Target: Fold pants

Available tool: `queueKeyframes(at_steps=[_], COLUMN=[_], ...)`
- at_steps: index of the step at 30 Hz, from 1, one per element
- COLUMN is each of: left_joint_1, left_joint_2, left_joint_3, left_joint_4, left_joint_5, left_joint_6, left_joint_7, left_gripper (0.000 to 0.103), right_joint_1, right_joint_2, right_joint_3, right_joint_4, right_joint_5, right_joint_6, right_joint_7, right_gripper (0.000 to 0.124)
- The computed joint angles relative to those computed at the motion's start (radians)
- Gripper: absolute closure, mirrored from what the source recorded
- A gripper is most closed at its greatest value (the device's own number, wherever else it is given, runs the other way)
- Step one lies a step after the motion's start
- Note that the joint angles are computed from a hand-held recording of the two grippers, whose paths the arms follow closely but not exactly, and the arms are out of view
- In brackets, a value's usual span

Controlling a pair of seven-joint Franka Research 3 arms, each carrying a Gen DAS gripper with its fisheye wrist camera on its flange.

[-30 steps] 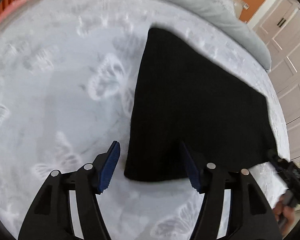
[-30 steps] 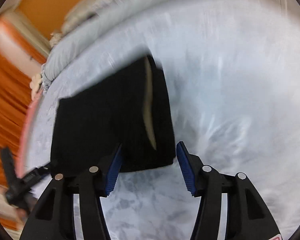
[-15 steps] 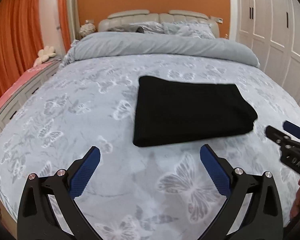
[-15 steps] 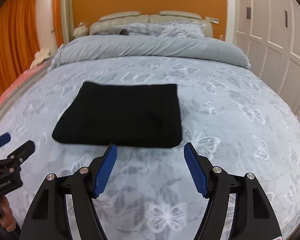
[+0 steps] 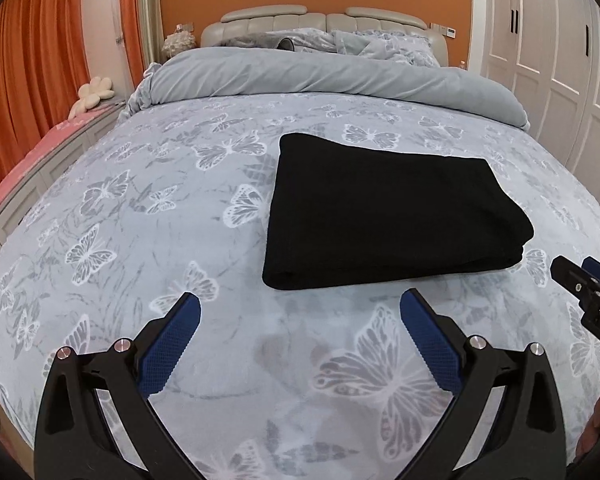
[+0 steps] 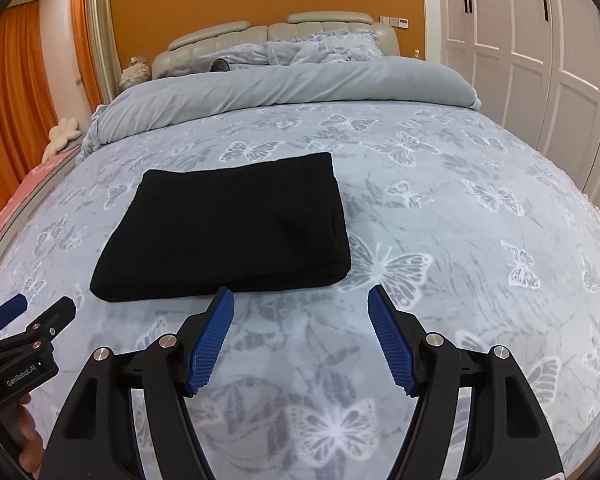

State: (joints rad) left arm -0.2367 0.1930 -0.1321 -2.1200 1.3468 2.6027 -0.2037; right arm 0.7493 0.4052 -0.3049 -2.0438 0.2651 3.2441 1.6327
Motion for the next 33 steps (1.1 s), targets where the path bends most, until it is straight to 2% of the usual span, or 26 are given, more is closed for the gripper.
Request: queueKeyframes(at_steps=[6,20,28,33], left_joint_1=[-0.018,-0.03,-0.024,-0.024], left_joint_2=[0.013,0.017,0.015,0.016], left_joint_3=[-0.006,-0.007,-0.005,-0.008], left_joint_4=[0.012,0.014,0.014,0.016], left_joint_5=[0.018,0.059,0.082,0.077], left_joint_6=[-0.039,-0.026,0.014,0.009], left_joint_7=[0.003,-0.016,-0.035,-0.029], left_gripper=[0.005,0.005,0.005,0.005], right_joint_1=[0.036,0.158,0.16,0.154], right_joint_2=[-0.004,0.008,0.012,0.012], right_joint_3=[-0.035,-0.127,-0.124,-0.117], right_joint_4=[-0.013,-0.034,-0.027,-0.028], right_joint_5=[0.015,0.09,0.115,0.119], right_joint_6=[0.02,0.041,0.033,0.041], right_joint_7=[-0.002,-0.065,-0.086,-0.092], right_gripper=[0.056,0.056,0.056,0.056])
